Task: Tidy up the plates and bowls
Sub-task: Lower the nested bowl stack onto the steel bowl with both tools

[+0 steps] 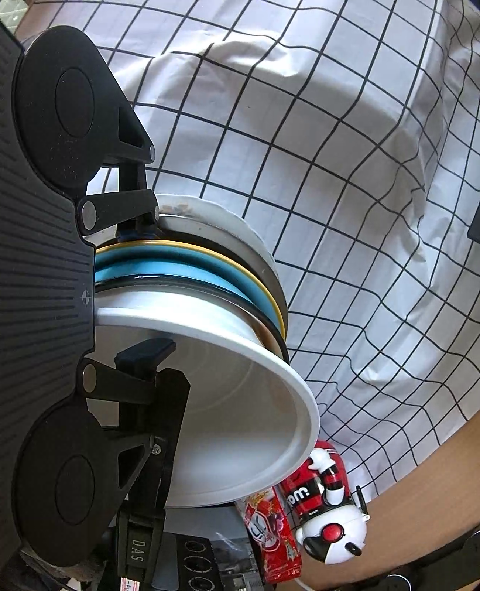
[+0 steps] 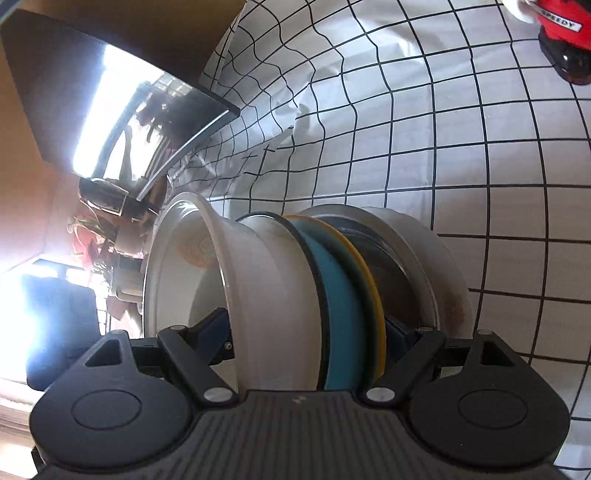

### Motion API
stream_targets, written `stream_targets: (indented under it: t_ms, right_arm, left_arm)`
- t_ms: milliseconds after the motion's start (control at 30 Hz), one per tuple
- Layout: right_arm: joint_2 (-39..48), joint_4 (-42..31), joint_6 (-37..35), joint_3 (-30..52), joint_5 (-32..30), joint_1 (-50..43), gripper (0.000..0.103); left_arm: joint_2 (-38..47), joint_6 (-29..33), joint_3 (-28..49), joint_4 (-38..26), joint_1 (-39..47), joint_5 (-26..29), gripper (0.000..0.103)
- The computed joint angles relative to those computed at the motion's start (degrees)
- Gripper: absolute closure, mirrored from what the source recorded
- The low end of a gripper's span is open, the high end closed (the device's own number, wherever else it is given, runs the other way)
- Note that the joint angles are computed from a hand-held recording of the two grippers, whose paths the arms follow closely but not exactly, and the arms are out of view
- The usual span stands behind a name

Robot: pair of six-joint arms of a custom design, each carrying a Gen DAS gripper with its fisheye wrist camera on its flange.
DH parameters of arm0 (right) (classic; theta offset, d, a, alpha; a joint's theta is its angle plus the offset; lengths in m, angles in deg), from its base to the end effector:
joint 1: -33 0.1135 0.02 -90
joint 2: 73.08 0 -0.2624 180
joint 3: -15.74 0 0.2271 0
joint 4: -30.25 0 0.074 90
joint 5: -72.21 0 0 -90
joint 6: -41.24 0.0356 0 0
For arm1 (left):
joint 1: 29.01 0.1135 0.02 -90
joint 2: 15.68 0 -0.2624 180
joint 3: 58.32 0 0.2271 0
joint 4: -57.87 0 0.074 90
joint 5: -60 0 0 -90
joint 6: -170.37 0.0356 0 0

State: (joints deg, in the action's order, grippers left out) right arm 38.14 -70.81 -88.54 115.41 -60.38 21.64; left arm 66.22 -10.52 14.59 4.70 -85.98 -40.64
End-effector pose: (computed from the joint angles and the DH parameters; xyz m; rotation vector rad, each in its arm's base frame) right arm 0.2978 -0.0353 0.2201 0.4844 -2.8176 -1.2481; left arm 0.1463 -0.2129 0.2414 -0.8699 2.6330 -0.5888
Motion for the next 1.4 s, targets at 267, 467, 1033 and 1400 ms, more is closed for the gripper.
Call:
stream_targets:
  t_ms: [267, 467, 1033, 1400]
  right_arm:
    - [-0.78, -0.91, -2.17, 1.63, 4.49, 1.24, 0.025]
    - [-1.74, -1.13, -2.98, 2.44, 7.35, 2.06, 0.028]
    - [-4.85, -2.35, -9.53, 7.61, 8.15, -2.96, 0.035]
    - [-6.35, 2.11, -10.24, 4.85, 6.63, -6.86, 0.049]
  left_arm:
    - [-1.50, -0.22, -1.03, -0.10, -0.34, 1.25, 0.057]
    - [-1.87, -0.35, 0.11, -2.13, -0.70, -0.06, 0.058]
    - [-3.65, 1.49, 1.81, -4.64, -0.85, -4.04, 0.063]
    - [-2.04, -0.19, 2.78, -5.63, -1.54, -4.94, 0.063]
